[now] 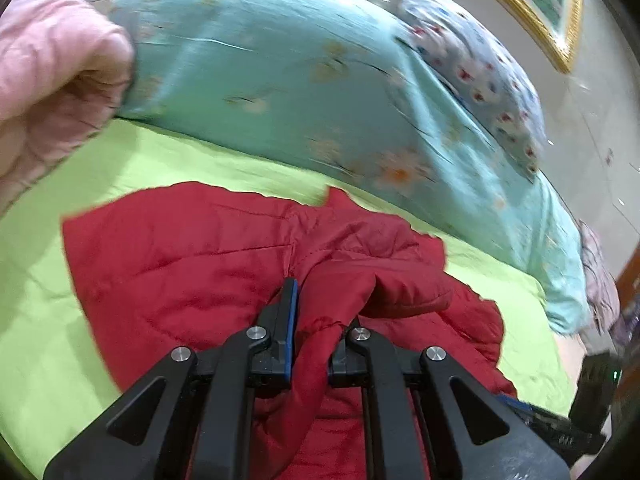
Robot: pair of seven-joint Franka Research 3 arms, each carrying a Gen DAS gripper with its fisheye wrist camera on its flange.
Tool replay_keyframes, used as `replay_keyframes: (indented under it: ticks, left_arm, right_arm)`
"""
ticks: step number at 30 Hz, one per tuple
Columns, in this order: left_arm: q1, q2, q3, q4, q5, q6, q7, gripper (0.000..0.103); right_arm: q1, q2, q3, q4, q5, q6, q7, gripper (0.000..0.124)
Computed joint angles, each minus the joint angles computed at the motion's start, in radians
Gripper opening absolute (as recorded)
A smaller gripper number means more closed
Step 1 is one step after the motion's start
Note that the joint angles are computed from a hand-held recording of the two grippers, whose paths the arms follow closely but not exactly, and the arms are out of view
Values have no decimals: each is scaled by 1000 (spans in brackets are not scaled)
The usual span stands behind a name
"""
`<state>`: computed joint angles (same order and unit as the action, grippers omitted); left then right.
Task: Fold large clothes
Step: 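Grasp the other red sleeve cuff with the left gripper, then fold the gripped sleeve across the jacket body with the left gripper and release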
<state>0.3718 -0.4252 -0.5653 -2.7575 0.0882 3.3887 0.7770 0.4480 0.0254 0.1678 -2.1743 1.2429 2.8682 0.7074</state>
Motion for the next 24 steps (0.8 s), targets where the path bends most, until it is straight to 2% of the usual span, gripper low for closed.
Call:
replay_keyframes:
  ticks: [4,7,9,10,11,13,18,24]
  left_arm:
    - [7,74,-66,43,-15,18,14,8]
    - [39,114,-149,74,-39,5,49,8]
    - [109,133,-252,95,-58,-5,71,8]
    - [131,143,-285,101,-59,-8,77,8]
    - [135,148,-295,100,-58,-10,79,8]
    - [190,160,-363,111,-62,-20,77,8]
    - [201,185,-373,110,-58,-10,70,8]
    - [266,209,-446,126,-74,-5,108,8]
  right_arm:
    - [-14,11,-8,28,84,-17,-34,67]
    - [-27,27,-12,51,134,-33,-45,67]
    - [-36,41,-14,70,166,-48,-49,67]
    - [-40,45,-14,75,169,-54,-46,67]
    - [-45,55,-15,86,173,-61,-39,67]
    - [-54,74,-16,108,166,-80,-21,67]
    - [-79,142,-9,179,129,-134,30,62]
    - [-102,243,16,281,47,-187,127,64]
